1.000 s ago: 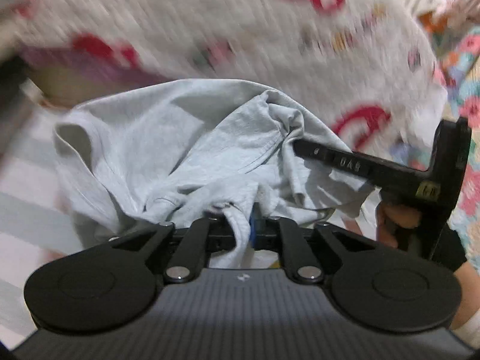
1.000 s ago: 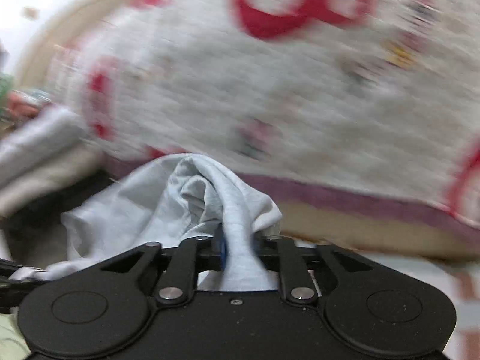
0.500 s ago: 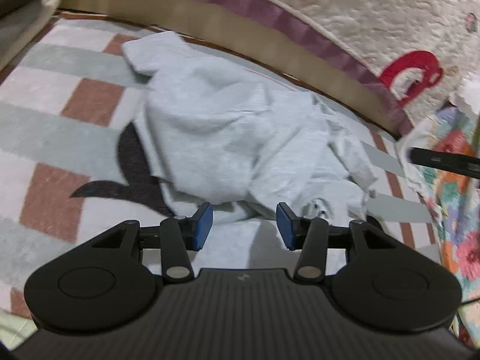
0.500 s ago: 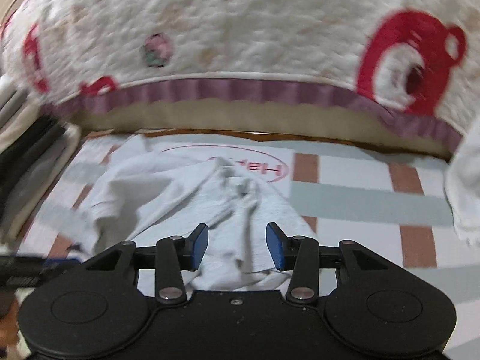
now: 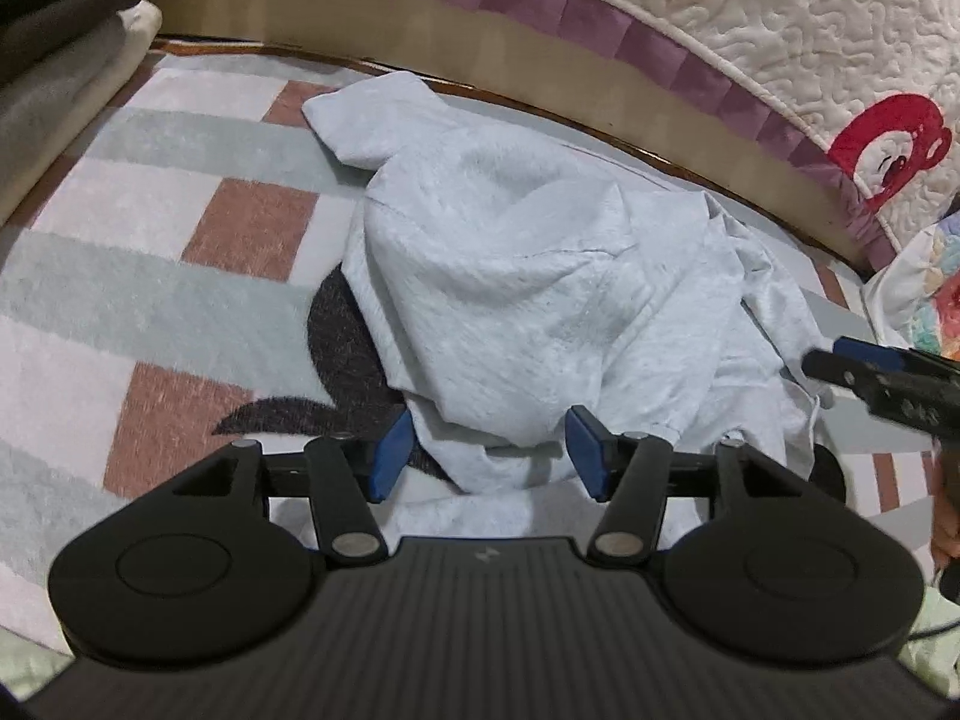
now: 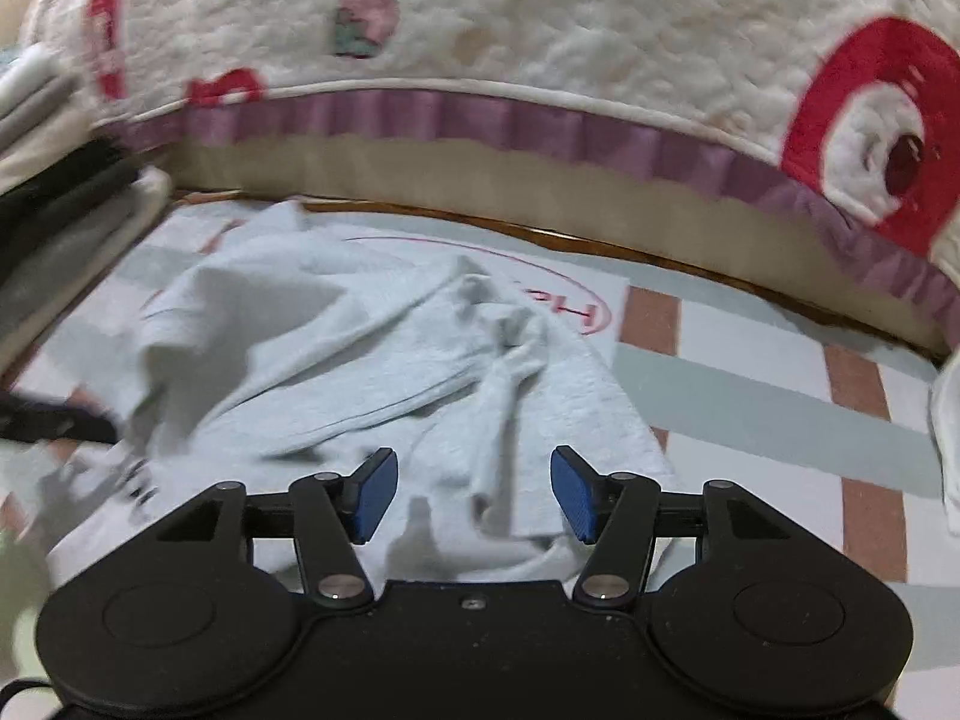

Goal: Fold clothes

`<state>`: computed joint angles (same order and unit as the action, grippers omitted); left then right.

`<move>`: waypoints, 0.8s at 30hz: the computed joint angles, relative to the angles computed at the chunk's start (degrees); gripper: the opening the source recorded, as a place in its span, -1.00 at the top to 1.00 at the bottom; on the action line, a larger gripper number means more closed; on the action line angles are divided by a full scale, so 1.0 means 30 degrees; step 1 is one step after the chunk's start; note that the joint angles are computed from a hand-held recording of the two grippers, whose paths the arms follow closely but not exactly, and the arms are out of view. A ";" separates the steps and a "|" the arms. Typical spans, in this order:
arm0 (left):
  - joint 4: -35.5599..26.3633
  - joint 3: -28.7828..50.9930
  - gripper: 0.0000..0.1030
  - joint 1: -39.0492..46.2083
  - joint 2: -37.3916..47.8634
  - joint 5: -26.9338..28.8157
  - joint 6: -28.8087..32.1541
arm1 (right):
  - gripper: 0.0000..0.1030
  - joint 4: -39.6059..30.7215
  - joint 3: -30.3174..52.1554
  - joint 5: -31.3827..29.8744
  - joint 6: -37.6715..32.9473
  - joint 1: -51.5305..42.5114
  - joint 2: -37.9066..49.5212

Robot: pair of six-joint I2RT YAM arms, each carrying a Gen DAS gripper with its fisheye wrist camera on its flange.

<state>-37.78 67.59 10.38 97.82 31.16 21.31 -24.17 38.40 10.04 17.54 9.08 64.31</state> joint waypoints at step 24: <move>0.7191 0.0821 0.85 0.0132 0.1752 0.2070 -0.1386 | 0.96 -0.7555 0.1549 0.8310 0.0882 0.0532 -0.8698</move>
